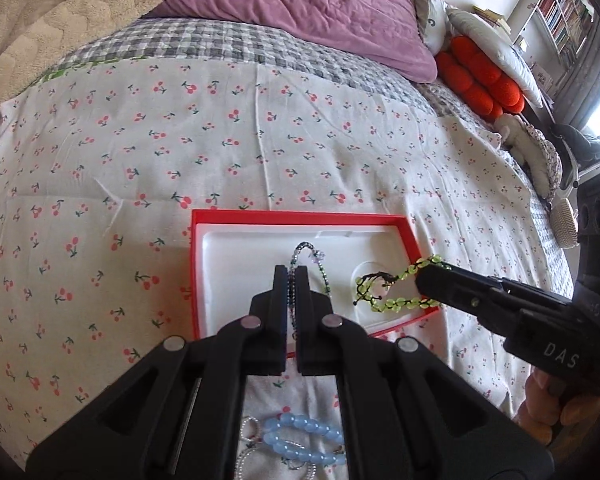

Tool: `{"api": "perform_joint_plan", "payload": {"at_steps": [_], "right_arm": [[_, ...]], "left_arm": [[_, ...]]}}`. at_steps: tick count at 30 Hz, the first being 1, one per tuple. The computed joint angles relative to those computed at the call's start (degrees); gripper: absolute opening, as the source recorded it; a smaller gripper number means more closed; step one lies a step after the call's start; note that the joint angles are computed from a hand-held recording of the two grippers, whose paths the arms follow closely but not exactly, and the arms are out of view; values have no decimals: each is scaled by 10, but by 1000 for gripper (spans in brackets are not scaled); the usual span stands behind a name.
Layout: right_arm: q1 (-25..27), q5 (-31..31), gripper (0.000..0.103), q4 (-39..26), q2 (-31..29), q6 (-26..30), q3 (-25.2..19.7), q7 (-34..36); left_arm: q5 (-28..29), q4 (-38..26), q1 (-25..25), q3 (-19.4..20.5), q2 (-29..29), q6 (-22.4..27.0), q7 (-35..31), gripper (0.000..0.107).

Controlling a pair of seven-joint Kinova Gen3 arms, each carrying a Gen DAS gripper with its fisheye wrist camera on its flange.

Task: Organize jewelry
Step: 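Carry both bracelets into the red box and open both tools, then withdraw both tools from the red box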

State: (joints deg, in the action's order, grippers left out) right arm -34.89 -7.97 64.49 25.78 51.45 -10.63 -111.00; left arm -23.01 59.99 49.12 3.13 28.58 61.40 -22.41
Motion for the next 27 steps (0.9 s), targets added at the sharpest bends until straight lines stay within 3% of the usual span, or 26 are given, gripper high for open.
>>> {"api": "perform_joint_plan", "payload": {"at_steps": [9, 12, 17, 20, 22, 24, 25, 27], "right_arm": [[-15, 14, 8, -25, 19, 12, 10, -8], [-39, 54, 8, -49, 29, 47, 31, -35], [-39, 74, 11, -35, 21, 39, 31, -42], [-32, 73, 14, -30, 15, 35, 28, -46], [-17, 57, 17, -24, 10, 32, 17, -34], [-8, 47, 23, -17, 2, 31, 12, -19], [-7, 48, 28, -11, -5, 29, 12, -14], [-6, 50, 50, 2, -18, 21, 13, -10]], "left_arm": [[-19, -24, 9, -7, 23, 52, -6, 4], [-20, -29, 12, -8, 26, 55, -13, 4], [-24, -28, 16, -11, 23, 50, -11, 4], [-34, -36, 25, -14, 23, 61, -10, 17], [-46, -33, 36, -18, 17, 65, 0, 36], [-58, -26, 46, -19, 9, 64, 10, 47], [-64, -24, 51, -17, 5, 66, 12, 53], [-73, -18, 59, -15, -2, 73, 19, 61]]}}
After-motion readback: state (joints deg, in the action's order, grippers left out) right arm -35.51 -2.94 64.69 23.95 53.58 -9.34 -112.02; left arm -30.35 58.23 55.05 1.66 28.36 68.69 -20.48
